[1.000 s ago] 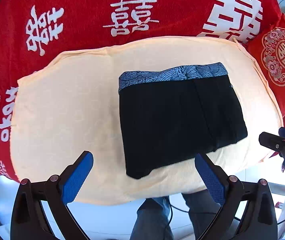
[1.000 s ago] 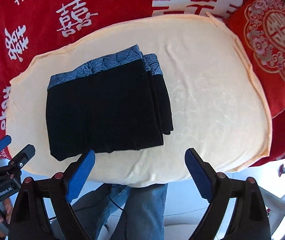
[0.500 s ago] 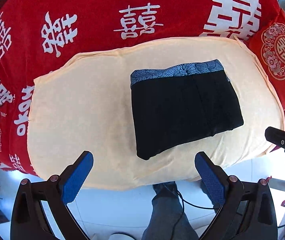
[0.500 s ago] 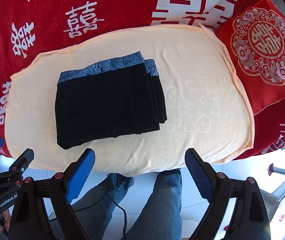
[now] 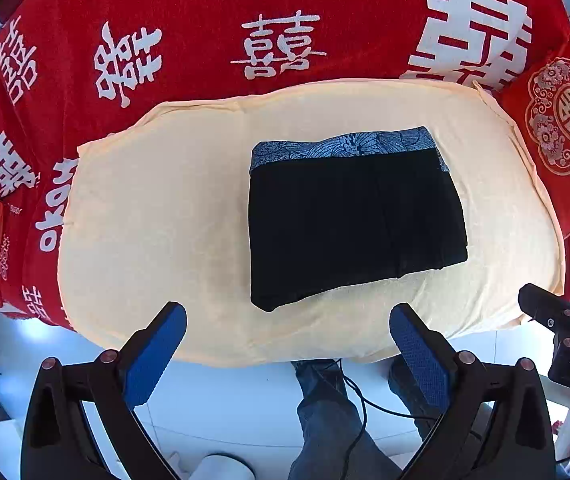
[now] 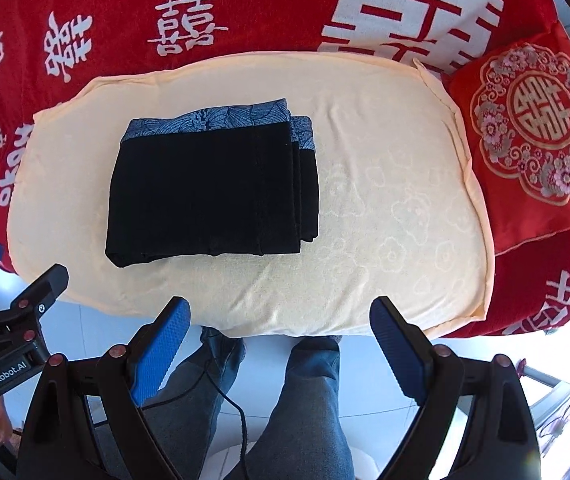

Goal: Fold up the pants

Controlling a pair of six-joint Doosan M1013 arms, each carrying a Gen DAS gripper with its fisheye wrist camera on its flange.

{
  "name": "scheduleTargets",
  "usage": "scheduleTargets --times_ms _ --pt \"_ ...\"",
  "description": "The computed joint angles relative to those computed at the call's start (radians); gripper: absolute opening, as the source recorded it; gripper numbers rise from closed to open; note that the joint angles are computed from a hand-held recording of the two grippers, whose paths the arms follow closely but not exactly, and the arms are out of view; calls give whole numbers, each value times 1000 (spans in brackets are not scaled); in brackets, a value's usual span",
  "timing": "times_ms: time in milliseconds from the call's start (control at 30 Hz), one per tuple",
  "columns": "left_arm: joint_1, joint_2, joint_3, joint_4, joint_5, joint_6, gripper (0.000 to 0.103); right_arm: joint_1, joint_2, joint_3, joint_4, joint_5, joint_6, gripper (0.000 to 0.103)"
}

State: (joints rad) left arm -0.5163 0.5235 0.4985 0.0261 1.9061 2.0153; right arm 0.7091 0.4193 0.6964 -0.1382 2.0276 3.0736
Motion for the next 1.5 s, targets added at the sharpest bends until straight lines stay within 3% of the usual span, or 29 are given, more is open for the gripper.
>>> scheduleTargets --times_ms 900,1500 --pt "-11 -13 0 9 -32 18 102 -12 -7 1 -10 -24 -21 93" --pt "-5 -8 -12 -14 -13 38 102 -11 -4 -3 -8 -23 -9 93"
